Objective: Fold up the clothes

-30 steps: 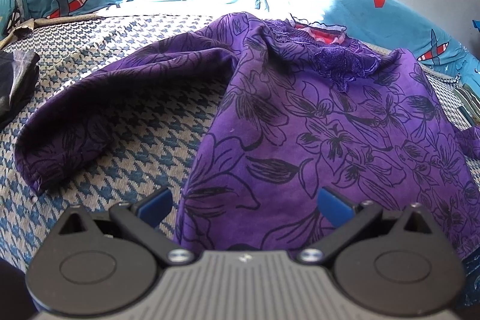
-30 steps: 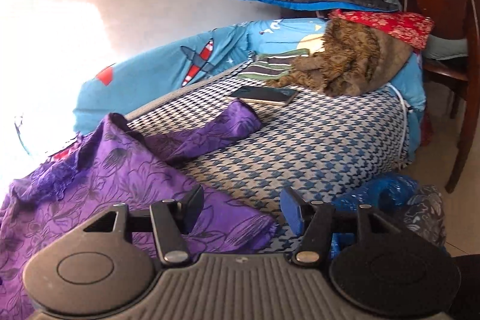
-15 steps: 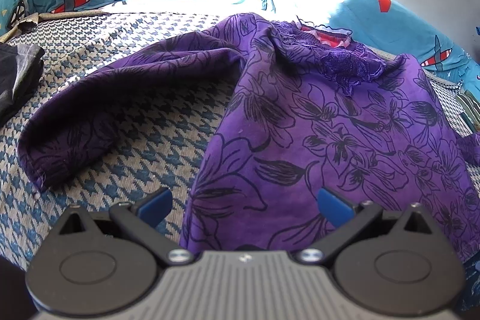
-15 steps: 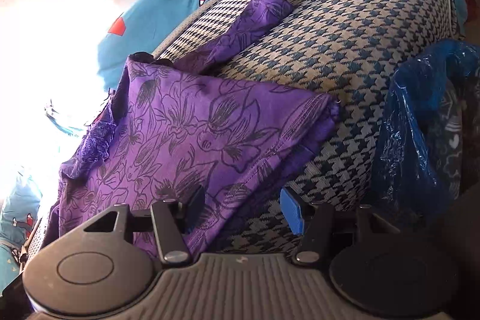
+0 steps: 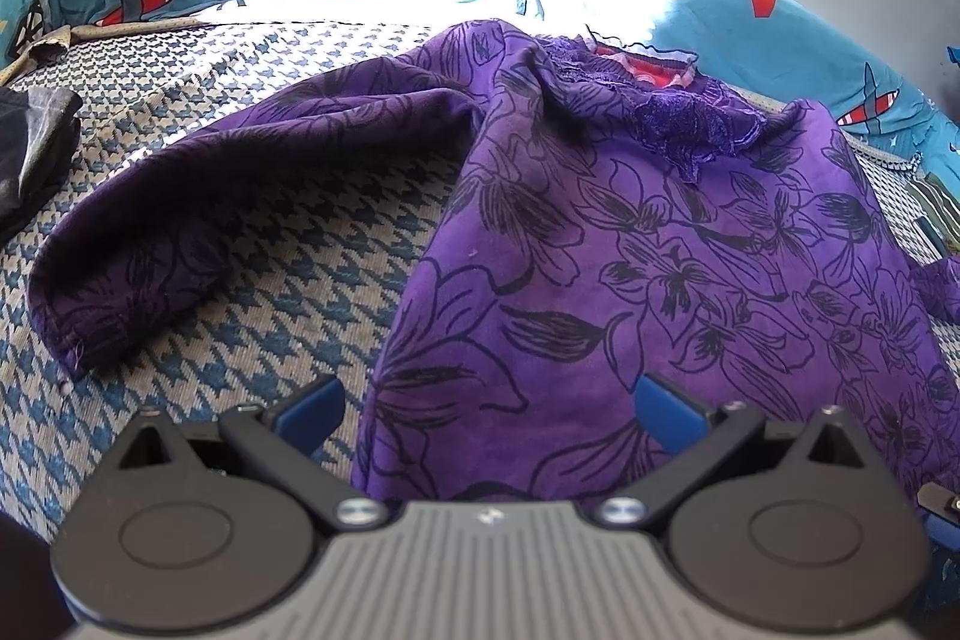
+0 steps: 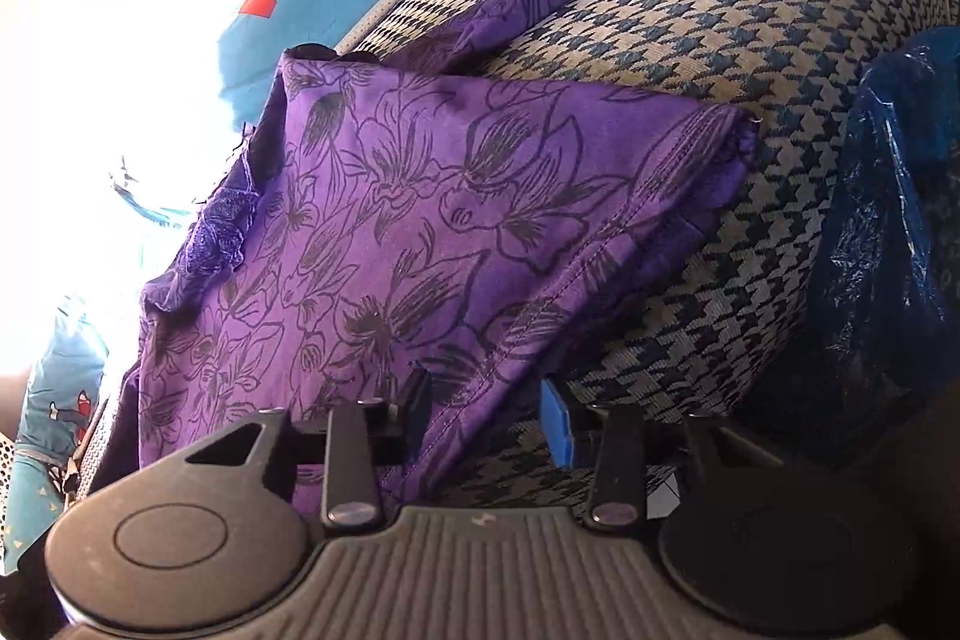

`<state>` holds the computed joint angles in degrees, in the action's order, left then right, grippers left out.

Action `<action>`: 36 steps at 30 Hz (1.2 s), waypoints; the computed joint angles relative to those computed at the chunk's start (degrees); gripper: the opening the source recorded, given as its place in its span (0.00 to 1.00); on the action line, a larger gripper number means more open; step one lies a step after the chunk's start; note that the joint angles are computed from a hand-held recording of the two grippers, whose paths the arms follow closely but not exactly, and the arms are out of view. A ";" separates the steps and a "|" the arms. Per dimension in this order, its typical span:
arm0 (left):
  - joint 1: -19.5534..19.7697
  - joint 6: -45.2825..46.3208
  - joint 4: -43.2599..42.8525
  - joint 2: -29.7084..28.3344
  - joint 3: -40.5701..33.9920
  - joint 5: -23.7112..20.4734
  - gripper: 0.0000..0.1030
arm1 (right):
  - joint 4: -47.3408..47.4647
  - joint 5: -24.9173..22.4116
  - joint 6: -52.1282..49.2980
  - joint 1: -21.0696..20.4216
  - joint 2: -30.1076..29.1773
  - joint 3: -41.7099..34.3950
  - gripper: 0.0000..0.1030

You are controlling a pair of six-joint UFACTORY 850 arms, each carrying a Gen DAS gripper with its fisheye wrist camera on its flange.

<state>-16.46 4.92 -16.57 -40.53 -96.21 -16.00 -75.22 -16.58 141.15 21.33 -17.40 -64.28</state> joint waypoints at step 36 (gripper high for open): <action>3.50 -15.83 12.93 4.79 4.92 4.03 1.00 | -14.44 8.46 -24.03 9.15 -7.65 -11.23 0.16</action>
<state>-12.96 -10.91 -3.63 -35.75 -91.29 -11.97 -89.65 -8.11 117.12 30.48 -25.05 -75.51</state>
